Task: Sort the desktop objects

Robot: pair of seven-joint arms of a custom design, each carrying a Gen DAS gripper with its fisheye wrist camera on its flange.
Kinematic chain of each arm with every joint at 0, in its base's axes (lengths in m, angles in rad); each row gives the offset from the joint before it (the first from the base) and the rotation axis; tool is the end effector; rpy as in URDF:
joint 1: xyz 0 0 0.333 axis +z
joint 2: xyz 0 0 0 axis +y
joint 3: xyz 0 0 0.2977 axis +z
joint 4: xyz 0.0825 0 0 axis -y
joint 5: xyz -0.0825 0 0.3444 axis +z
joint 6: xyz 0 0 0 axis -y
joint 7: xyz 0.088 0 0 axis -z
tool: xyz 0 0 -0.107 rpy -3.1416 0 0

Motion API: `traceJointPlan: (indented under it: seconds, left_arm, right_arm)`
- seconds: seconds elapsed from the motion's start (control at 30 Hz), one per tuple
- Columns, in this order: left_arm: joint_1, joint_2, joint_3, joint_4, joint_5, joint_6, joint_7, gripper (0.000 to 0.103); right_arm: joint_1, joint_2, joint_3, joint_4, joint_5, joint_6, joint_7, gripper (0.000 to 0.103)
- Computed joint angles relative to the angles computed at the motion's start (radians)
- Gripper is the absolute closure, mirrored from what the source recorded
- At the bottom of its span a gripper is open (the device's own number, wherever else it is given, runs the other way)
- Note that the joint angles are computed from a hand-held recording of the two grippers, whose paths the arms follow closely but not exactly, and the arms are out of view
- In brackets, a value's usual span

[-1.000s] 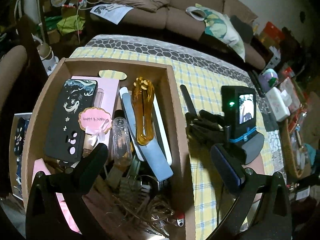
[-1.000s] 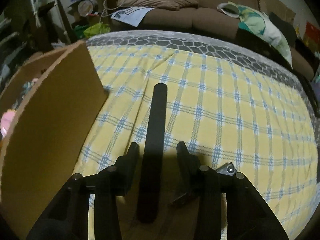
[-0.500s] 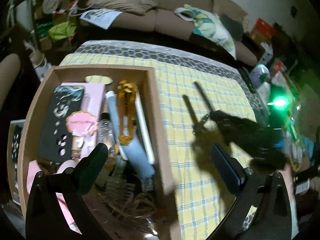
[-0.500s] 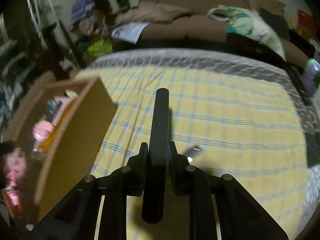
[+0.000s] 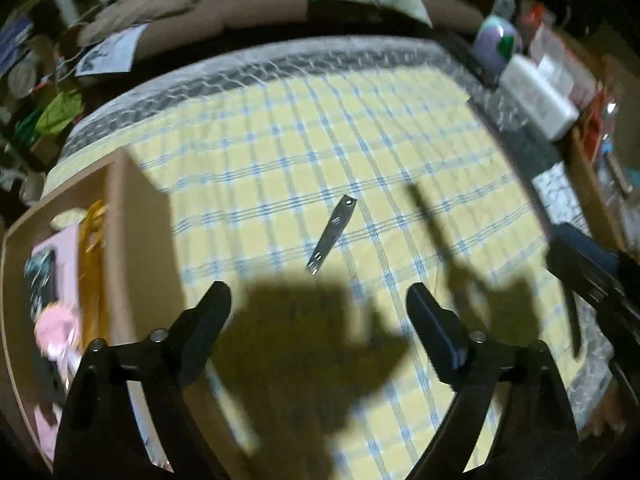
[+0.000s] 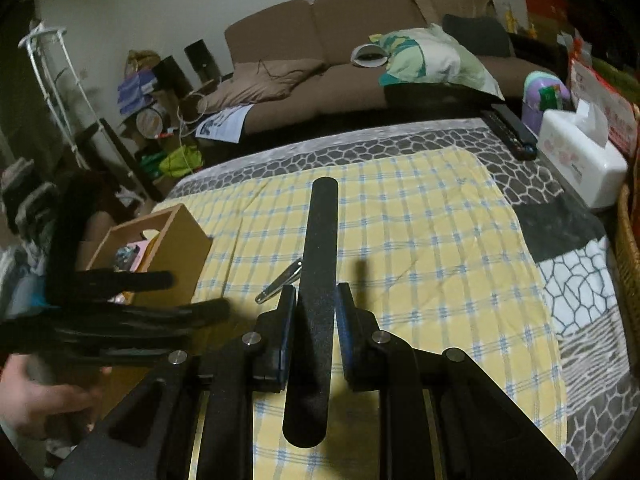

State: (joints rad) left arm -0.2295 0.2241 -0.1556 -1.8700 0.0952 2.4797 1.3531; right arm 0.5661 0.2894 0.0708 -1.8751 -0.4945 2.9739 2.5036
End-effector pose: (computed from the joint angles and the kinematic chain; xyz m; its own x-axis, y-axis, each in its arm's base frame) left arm 0.5652 -0.2230 0.4398 -0.2251 -0.9737 0.0346 -0.9044 0.1956 -0.3793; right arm 0.4889 0.3970 0.4546 0.2537 -0.9238 -0.2869 -0.7327 0.0101 -0.6804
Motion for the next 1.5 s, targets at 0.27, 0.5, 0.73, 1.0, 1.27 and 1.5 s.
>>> traceJointPlan:
  seconds: [0.27, 0.5, 0.73, 1.0, 1.27, 1.5]
  left_arm:
    - [-0.044, 0.227, 0.023, 0.257, 0.019, -0.105, -0.012, 0.037]
    - [-0.080, 0.302, 0.041, 0.313, 0.040, -0.125, -0.013, 0.054]
    - [-0.062, 0.290, 0.031, 0.300, 0.001, -0.099, -0.019, 0.089]
    - [0.012, 0.156, -0.004, 0.131, -0.150, 0.012, 0.011, 0.090]
    - [0.090, -0.083, -0.039, -0.087, -0.372, 0.098, 0.159, 0.090]
    - [0.124, -0.333, 0.004, -0.272, -0.522, 0.123, 0.293, 0.097]
  right_arm:
    - [-0.100, 0.010, 0.077, -0.048, 0.179, 0.072, -0.136, 0.084]
    - [-0.131, 0.023, 0.111, -0.069, 0.276, 0.096, -0.198, 0.084]
    - [-0.129, 0.018, 0.110, -0.081, 0.311, 0.099, -0.218, 0.084]
    - [-0.108, 0.007, 0.101, -0.078, 0.312, 0.095, -0.221, 0.084]
    - [-0.072, 0.004, 0.096, -0.048, 0.283, 0.080, -0.218, 0.084]
    - [-0.019, 0.027, 0.107, 0.040, 0.256, 0.070, -0.217, 0.084]
